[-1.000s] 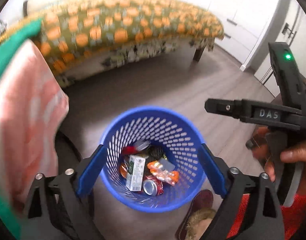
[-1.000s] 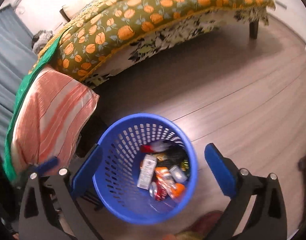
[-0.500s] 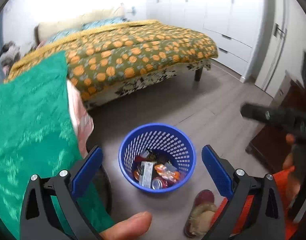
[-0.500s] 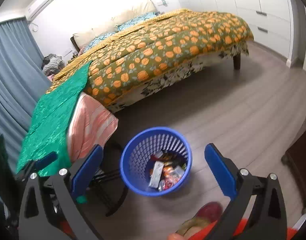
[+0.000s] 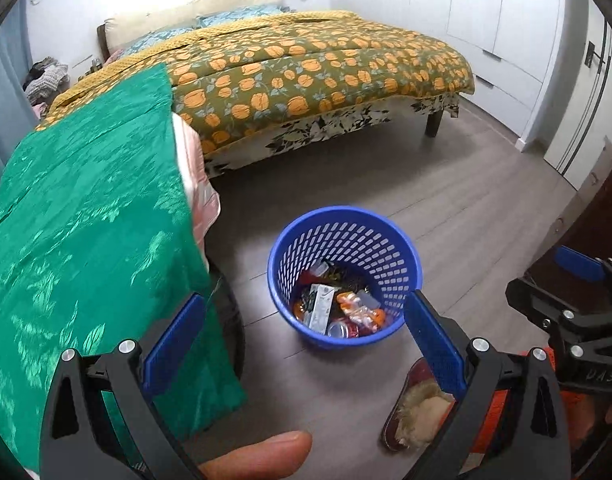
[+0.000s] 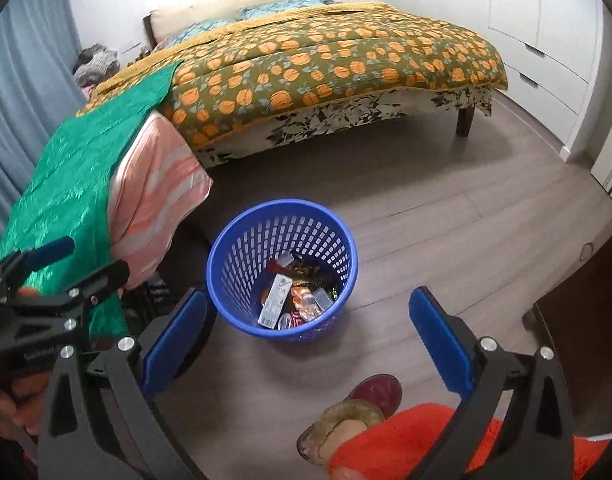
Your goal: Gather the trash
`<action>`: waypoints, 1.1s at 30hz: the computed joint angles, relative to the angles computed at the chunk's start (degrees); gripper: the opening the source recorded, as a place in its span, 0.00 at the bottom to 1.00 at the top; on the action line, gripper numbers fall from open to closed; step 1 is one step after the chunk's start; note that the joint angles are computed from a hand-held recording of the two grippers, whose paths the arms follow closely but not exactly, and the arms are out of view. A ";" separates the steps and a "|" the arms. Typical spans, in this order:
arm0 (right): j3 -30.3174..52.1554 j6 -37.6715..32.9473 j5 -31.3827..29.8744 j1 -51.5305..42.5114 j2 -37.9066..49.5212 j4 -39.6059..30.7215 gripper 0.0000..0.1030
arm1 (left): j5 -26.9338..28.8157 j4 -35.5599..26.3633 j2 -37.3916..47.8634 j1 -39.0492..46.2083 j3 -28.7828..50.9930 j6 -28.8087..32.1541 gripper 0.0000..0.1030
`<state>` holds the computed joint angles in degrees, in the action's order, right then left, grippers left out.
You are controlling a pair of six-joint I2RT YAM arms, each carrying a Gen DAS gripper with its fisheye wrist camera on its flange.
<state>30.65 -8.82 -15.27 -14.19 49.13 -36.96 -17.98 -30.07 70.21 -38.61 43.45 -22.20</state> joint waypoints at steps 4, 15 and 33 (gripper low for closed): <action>0.29 0.26 1.00 0.90 -0.94 -0.23 0.96 | -0.14 -0.24 -0.21 0.48 0.40 -0.06 0.95; 0.44 -0.89 1.83 0.97 -2.03 -1.05 0.96 | -2.04 -1.11 0.63 -1.49 1.13 -0.68 0.95; 0.36 -1.58 1.46 1.59 -1.85 -1.88 0.96 | -1.71 -0.85 1.24 -1.23 0.91 -0.68 0.95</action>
